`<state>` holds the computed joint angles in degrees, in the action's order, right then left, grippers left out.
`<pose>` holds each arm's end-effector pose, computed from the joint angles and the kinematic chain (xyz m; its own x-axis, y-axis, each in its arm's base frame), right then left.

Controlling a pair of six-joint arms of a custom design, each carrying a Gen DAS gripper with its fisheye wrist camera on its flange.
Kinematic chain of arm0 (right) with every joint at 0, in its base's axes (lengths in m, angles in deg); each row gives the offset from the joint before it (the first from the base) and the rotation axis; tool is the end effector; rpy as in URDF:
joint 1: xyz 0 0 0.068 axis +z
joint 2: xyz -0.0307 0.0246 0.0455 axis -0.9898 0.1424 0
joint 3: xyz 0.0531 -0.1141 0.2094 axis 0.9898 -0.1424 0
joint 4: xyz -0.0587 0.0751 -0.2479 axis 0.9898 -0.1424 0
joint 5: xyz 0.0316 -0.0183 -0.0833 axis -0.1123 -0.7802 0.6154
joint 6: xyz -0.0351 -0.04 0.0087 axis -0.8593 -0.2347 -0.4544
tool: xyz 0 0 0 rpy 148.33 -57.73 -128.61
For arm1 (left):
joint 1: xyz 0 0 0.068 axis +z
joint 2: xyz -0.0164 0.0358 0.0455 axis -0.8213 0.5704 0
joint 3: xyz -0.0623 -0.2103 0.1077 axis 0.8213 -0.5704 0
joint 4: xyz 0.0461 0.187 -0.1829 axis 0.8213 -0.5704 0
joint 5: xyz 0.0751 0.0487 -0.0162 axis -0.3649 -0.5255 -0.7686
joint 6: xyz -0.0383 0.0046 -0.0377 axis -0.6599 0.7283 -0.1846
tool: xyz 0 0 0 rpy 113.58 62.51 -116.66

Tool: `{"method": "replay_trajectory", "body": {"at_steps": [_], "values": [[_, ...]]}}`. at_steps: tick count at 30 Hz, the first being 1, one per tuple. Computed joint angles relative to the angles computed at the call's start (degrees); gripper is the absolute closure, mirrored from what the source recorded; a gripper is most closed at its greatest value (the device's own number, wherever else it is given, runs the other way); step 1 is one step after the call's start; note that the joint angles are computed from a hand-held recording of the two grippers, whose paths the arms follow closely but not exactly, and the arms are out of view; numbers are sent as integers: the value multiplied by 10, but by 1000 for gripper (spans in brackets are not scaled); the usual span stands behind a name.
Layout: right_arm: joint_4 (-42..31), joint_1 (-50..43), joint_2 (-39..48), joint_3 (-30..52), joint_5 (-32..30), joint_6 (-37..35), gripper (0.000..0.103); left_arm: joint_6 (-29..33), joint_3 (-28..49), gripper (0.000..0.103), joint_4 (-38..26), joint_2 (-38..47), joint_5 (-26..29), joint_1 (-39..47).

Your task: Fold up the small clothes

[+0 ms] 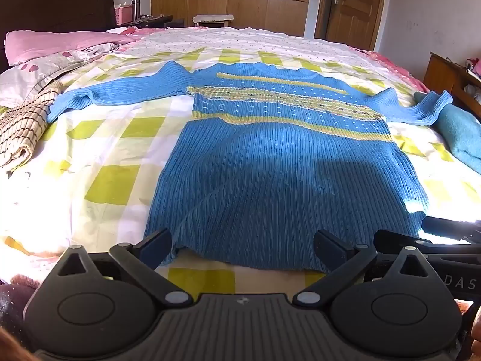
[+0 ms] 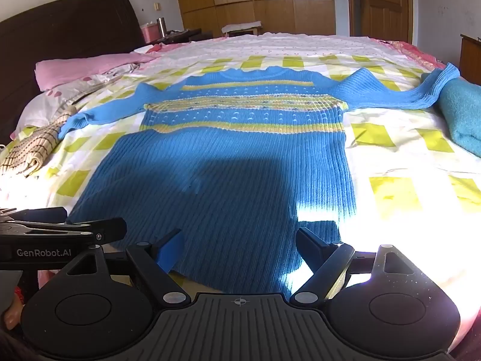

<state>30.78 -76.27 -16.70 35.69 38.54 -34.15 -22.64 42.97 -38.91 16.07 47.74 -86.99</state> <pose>0.1706 0.0265 0.1085 -0.6661 -0.1685 -0.7266 -0.3643 0.9235 0.1198 0.1429 -0.0704 0.1095 -0.6877 -0.1937 -0.6997 -0.1875 0.9784 -0.0865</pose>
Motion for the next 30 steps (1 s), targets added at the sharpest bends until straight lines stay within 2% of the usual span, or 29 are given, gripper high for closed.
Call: {"method": "replay_trajectory", "body": {"at_steps": [30], "values": [[2, 8, 5, 1, 7, 5, 20, -6, -4, 0, -1, -3, 6, 0]]}}
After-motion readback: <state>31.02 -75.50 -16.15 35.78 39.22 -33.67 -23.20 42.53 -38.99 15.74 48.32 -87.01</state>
